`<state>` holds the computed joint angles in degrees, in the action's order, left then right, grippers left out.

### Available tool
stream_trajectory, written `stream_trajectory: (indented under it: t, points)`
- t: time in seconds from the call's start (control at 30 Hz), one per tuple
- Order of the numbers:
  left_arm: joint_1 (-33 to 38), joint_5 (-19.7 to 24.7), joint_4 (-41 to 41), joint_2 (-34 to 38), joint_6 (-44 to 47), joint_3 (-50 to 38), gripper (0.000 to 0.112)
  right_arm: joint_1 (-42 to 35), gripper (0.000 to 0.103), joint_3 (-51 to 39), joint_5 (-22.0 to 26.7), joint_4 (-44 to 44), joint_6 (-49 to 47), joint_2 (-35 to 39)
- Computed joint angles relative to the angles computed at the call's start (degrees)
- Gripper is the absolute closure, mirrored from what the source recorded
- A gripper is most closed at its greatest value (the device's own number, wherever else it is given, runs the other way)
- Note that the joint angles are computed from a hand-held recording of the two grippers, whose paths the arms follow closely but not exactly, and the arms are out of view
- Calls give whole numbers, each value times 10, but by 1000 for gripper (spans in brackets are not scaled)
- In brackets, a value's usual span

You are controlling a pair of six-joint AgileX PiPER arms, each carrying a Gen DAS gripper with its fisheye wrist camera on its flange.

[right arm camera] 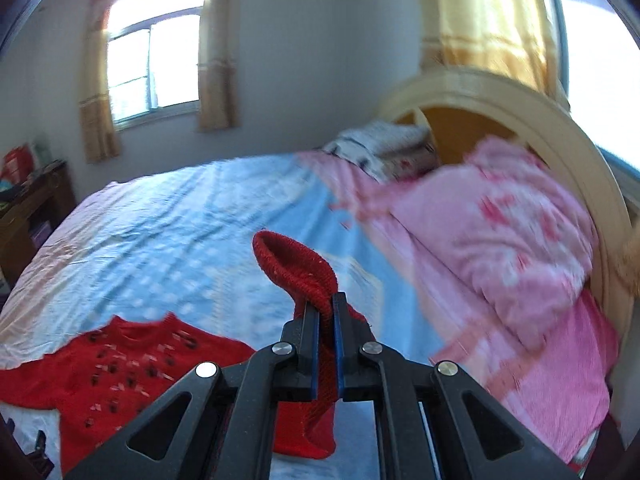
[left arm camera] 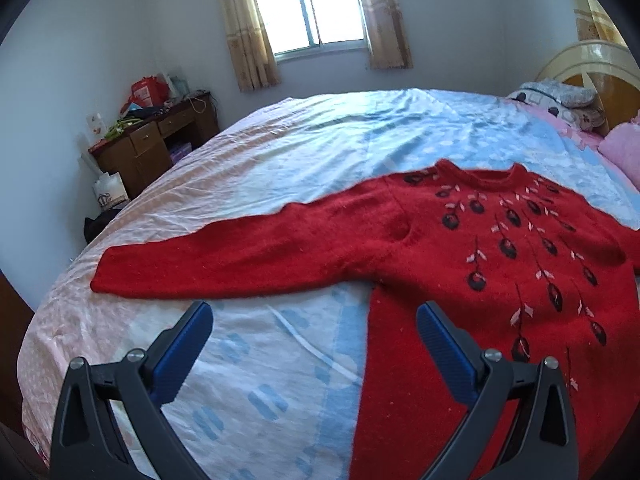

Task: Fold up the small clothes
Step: 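Carry the held sleeve across the sweater body and open the right tool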

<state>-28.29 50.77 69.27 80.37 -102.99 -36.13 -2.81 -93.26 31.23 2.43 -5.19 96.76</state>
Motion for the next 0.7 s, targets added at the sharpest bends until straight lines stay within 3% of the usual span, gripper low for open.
stream_trajectory:
  t: [0.37,0.7]
  points:
    - [63,-43,14,-34,0,36,9,227,99,-41,3,-210,135,8]
    - [124,-79,30,-33,-8,53,9,370,99,-33,-29,-286,217,106]
